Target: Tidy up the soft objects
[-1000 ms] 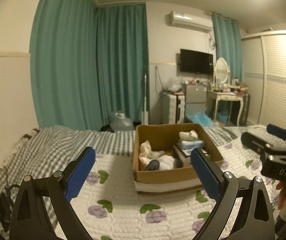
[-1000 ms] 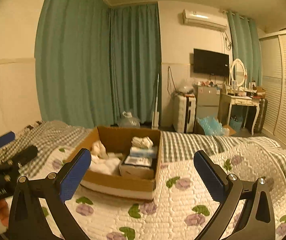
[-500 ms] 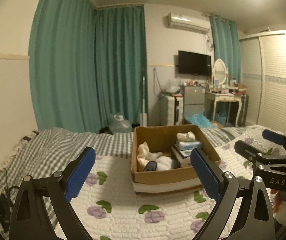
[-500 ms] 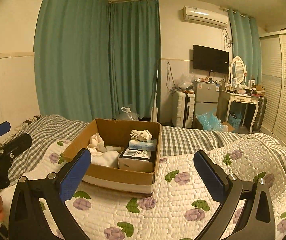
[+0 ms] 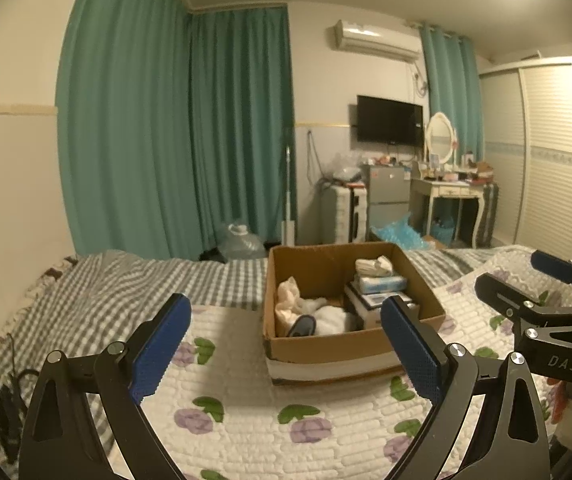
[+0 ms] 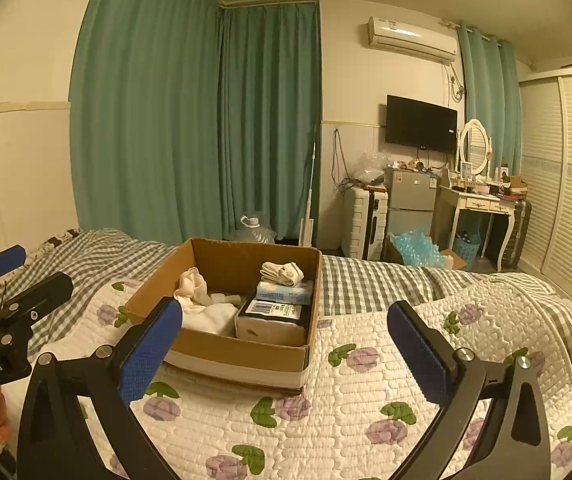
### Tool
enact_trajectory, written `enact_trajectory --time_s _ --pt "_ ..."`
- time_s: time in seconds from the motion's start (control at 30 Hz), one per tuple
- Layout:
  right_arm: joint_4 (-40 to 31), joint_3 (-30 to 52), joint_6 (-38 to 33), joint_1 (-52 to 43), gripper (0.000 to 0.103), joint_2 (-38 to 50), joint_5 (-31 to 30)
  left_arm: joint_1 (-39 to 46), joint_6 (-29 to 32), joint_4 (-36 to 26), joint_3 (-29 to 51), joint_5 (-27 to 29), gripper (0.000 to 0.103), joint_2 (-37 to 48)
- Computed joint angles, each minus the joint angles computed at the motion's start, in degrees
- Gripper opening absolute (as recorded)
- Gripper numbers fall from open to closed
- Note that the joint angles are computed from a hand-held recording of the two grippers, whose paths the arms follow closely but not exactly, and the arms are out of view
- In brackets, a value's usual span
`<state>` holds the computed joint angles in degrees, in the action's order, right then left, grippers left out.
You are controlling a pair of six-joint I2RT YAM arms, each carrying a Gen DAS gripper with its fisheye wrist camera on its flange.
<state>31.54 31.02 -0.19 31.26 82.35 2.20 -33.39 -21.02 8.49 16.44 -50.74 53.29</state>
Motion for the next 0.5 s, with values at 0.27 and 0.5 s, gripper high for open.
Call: enact_trajectory --time_s 0.27,0.5 --pt "0.3 0.2 0.1 0.3 0.103 0.5 0.4 0.8 -0.2 0.2 -0.2 0.5 0.097 0.3" --pt "0.3 0.5 0.3 0.6 0.103 1.0 0.8 1.4 -0.4 0.3 -0.7 1.5 0.097 0.2"
